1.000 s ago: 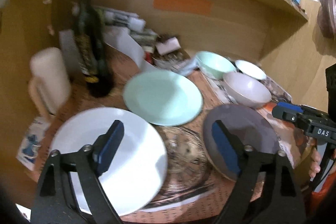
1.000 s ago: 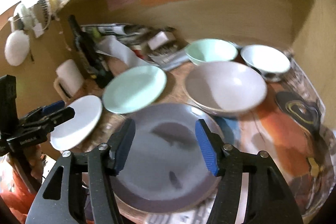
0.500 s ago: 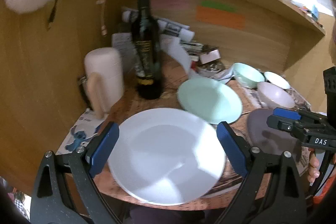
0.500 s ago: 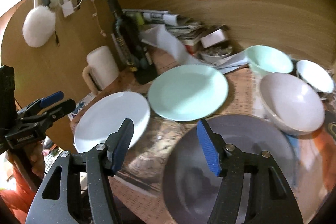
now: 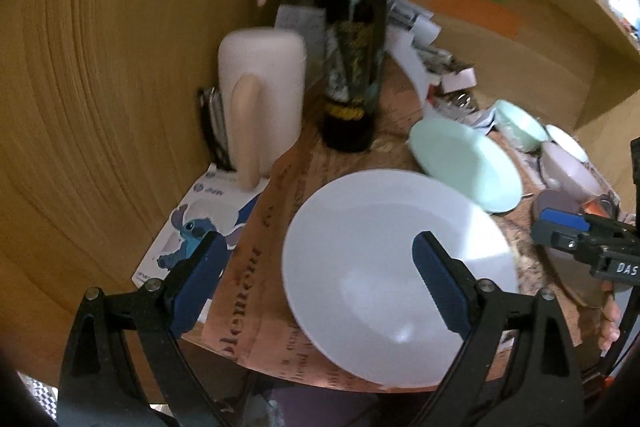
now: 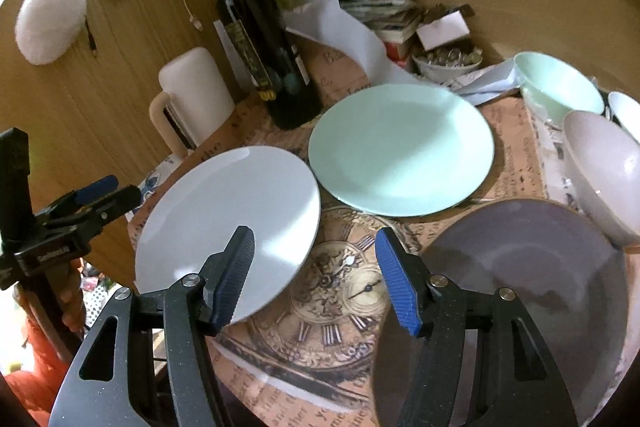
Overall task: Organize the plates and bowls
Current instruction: 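Move both grippers to the large white plate rim and close them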
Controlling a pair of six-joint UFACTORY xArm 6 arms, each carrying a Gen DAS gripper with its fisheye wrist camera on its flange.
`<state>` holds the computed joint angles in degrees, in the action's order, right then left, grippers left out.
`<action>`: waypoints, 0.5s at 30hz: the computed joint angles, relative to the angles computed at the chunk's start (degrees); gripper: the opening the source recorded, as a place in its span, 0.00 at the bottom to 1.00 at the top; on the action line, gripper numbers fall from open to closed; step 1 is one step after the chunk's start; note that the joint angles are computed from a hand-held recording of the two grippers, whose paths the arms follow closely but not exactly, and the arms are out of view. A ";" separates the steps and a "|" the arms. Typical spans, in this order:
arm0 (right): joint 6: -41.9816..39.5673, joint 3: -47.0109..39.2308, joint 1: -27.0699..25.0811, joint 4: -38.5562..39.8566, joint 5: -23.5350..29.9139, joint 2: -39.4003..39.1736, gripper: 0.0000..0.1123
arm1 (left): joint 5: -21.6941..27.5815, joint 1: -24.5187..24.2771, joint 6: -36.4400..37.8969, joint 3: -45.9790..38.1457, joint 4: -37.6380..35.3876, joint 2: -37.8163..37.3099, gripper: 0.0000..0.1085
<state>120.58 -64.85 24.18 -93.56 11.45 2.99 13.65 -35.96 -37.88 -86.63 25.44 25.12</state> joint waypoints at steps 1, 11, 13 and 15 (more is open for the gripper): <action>-0.90 -0.47 -0.09 1.23 -0.36 0.60 0.53 | -0.04 0.18 1.14 -0.04 -1.31 0.39 0.88; -11.39 -4.24 0.62 12.63 -0.68 5.40 0.42 | -1.46 0.98 19.70 0.26 -23.35 2.69 0.70; -13.87 -4.58 0.50 14.97 -0.97 5.98 0.38 | -1.20 0.84 23.28 -0.06 -27.18 3.07 0.63; -14.11 -4.91 0.18 15.70 -1.47 6.49 0.37 | -0.61 0.73 24.75 -0.54 -28.26 3.47 0.58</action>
